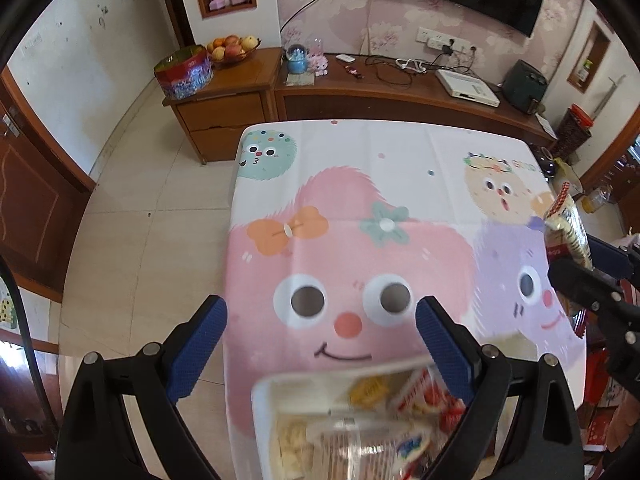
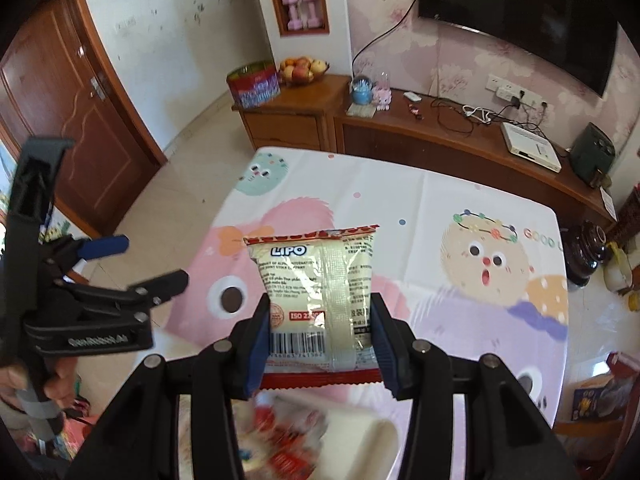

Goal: Organize snacks
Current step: 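Carry the LIPO bag over the tray and open the right gripper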

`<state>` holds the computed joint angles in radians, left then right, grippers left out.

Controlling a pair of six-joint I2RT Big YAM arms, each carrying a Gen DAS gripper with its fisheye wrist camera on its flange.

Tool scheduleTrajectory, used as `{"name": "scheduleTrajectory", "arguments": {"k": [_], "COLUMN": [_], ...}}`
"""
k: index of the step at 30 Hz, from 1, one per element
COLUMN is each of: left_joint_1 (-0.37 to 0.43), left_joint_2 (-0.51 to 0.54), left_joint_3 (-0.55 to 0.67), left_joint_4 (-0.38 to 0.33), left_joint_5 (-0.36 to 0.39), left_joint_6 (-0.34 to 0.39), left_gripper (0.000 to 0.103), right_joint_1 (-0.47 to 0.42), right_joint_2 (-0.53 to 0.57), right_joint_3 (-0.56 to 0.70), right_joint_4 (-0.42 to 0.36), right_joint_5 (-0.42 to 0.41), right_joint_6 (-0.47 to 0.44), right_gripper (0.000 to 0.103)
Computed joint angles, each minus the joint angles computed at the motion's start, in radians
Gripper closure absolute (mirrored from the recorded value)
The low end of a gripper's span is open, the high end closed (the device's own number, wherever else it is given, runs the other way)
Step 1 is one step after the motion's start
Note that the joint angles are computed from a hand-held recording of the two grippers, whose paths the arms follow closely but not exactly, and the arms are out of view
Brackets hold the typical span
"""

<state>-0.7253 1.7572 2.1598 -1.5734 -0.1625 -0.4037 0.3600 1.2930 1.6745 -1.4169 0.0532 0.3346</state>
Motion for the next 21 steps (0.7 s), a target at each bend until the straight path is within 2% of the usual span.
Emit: {"name": "scheduleTrajectory", "arguments": {"k": [10,21], "left_joint_1": [-0.091,-0.179], "left_joint_2": [-0.21,-0.346], "left_joint_3": [-0.173,-0.311], "left_joint_4": [0.023,0.049], "left_joint_5": [-0.006,-0.065], "left_joint_6": [-0.05,-0.129], "left_gripper": [0.004,0.001], "right_joint_1": [0.158,0.349], "right_joint_2": [-0.15,-0.257], "right_joint_3": [-0.026,-0.099], "right_joint_4": [-0.064,-0.131], "right_joint_5": [0.107,0.235], "right_joint_6": [0.219,0.432], "right_gripper": [0.057,0.057]}}
